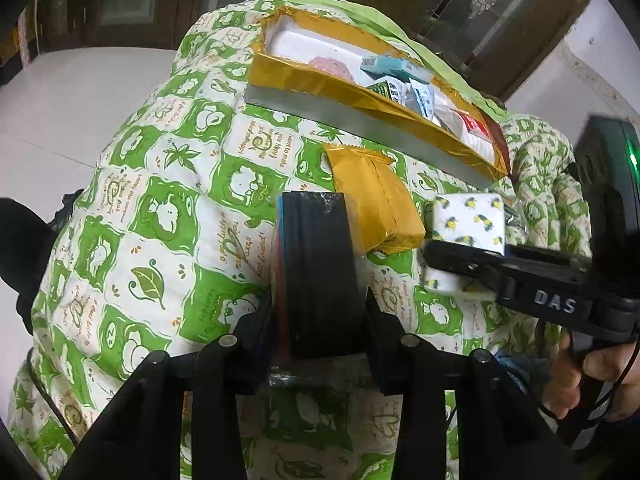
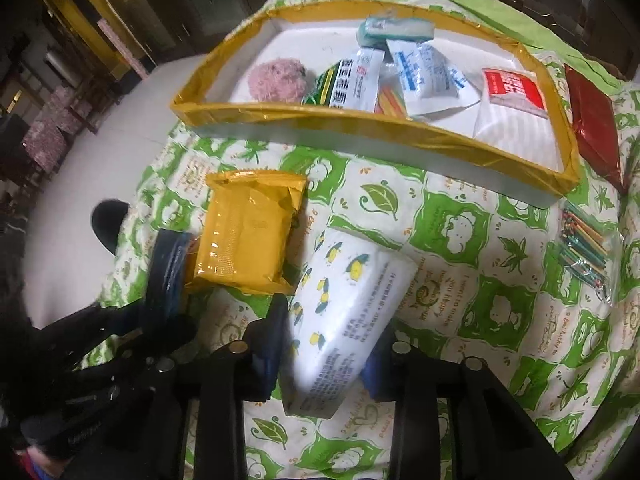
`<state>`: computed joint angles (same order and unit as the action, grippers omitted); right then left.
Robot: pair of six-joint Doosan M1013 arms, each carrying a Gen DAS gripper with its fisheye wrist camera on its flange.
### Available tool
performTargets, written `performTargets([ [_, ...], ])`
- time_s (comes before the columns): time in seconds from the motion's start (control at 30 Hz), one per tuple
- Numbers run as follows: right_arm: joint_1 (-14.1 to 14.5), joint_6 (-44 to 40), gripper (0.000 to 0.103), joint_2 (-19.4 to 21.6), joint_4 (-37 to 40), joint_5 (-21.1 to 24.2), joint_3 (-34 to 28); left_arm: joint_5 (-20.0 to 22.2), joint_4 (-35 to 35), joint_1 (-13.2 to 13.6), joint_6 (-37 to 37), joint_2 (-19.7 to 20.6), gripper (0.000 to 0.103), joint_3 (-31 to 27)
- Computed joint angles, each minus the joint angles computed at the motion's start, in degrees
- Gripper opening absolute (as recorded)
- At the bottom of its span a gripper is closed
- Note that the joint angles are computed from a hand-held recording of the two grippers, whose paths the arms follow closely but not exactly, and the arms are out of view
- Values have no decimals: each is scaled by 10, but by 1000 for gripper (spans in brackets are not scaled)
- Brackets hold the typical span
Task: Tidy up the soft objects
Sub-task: 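Lift the black packet with left tool while right tool lifts the tissue pack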
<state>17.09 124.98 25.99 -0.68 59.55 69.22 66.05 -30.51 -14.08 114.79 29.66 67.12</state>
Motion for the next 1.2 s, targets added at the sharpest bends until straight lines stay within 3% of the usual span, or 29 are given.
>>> performTargets([
  [0.17,-9,7,31,-38,34,-83,60,-15,11,-4,-1,-5,38,7],
  [0.3,-12,0,31,-56,49,-114,84,-25,21,-7,-6,-7,38,11],
  [0.53,-13,-6,31,-50,60,-114,99,-31,18,-7,-15,-7,39,13],
  [0.7,-17,-8,29,-62,76,-146,112,-62,44,-15,-1,-22,37,31],
  [0.93,-20,-20,29,-83,90,-179,124,-69,-6,2,-18,-33,37,45],
  [1.2,-16,-26,29,-83,96,-178,123,-78,-18,3,-15,-40,37,55],
])
